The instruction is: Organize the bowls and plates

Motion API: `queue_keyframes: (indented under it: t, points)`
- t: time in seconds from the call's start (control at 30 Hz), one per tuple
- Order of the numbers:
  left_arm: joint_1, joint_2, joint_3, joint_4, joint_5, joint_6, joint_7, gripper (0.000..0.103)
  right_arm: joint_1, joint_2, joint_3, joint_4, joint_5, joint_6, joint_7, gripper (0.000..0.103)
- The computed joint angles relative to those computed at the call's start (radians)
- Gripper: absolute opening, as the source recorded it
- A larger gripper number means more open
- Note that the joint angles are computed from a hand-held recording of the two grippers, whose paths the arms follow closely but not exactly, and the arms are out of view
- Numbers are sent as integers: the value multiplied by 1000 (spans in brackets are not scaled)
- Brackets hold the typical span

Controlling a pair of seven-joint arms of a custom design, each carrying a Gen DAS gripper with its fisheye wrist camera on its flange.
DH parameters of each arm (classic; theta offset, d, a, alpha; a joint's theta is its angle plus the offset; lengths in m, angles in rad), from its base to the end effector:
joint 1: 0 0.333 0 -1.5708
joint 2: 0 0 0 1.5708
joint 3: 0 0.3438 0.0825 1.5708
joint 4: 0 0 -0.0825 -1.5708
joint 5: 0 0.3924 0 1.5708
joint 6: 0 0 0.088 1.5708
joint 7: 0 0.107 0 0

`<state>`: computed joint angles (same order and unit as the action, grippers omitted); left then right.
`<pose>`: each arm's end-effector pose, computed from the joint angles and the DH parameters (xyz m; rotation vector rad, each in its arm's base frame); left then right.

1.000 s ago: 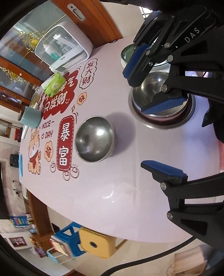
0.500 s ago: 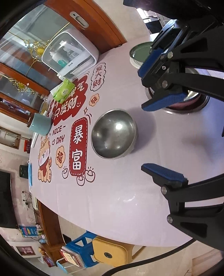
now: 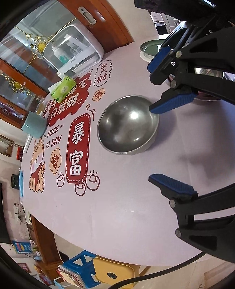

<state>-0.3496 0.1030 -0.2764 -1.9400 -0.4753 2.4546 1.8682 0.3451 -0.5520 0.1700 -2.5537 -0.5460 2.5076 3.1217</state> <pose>0.5116 -0.3629 0.5010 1.3583 -2.6003 0.8432 0.3523 0.2118 0.5244 -1.0939 2.2695 -0.5067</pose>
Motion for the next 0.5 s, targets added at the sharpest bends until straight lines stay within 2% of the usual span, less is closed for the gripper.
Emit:
queue_keyframes:
  t: [0.2, 0.37, 0.5]
  points:
    - [-4, 54, 4, 58, 32, -36, -9, 75, 8, 23, -52, -14, 57, 69, -30, 57]
    - [-9, 113, 4, 119, 54, -107, -8, 75, 5, 50, -90, -25, 114, 142, -76, 57]
    - [-13, 146, 7, 149, 66, -116, 0, 75, -7, 79, -100, -14, 139, 149, -110, 57]
